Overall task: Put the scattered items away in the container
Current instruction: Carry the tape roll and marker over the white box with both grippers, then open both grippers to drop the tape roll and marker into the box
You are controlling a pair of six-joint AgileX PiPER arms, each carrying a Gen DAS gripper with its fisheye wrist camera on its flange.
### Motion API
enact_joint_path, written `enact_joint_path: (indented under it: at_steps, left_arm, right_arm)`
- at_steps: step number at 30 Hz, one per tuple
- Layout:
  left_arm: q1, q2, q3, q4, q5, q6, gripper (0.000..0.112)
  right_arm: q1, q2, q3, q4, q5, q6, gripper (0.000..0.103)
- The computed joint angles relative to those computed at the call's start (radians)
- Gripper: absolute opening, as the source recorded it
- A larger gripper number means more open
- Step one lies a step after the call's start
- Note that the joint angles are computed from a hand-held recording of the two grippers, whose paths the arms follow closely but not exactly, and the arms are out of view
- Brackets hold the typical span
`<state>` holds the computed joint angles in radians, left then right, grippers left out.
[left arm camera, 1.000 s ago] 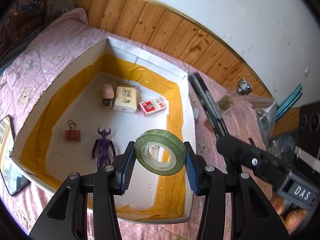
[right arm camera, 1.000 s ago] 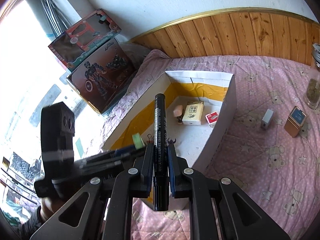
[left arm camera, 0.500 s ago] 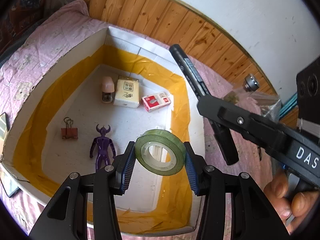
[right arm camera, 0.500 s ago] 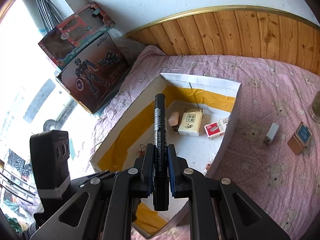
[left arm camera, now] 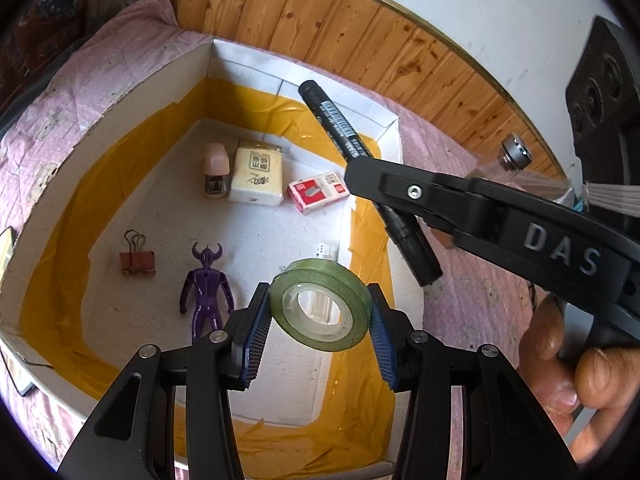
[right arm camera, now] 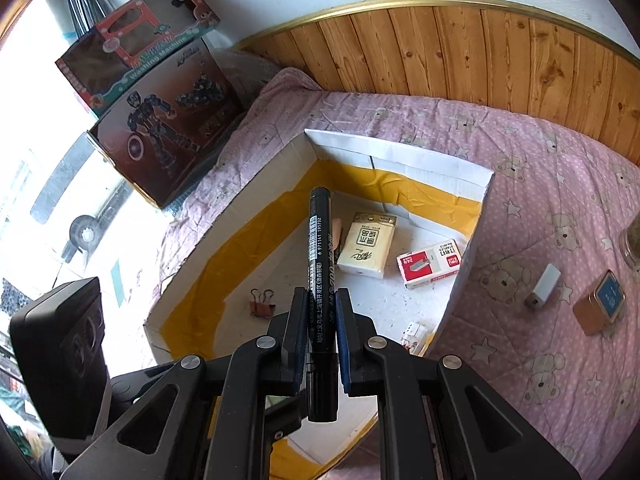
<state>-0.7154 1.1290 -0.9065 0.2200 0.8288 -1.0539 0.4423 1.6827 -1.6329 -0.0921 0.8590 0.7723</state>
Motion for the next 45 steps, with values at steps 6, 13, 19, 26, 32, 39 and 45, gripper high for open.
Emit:
enact_joint_path:
  at_steps: [6,13,19,26,32,39,45]
  left_arm:
    - [0.031,-0.008,0.012,-0.041,-0.014,0.034,0.048]
    - [0.097,-0.04,0.043,-0.119,-0.039,0.098,0.048]
    - [0.134,-0.048,0.055,-0.187,-0.058,0.161,0.048]
    - [0.133,-0.038,0.054,-0.212,-0.069,0.182,0.048]
    - [0.129,-0.02,0.049,-0.219,-0.07,0.183,0.048]
    - [0.149,-0.008,0.051,-0.249,-0.06,0.21,0.048]
    - [0.153,-0.003,0.048,-0.252,-0.055,0.213,0.049]
  right_arm:
    - [-0.008,0.045,-0.054,0.011,0.043,-0.035,0.015]
    - [-0.009,0.109,-0.144,0.015,0.117,-0.078,0.015]
    - [-0.013,0.144,-0.181,0.033,0.148,-0.102,0.015]
    - [-0.017,0.182,-0.221,0.048,0.189,-0.12,0.015]
    - [-0.029,0.211,-0.255,0.07,0.218,-0.133,0.015]
    - [-0.034,0.232,-0.275,0.087,0.241,-0.143,0.015]
    - [-0.039,0.238,-0.272,0.103,0.239,-0.139,0.015]
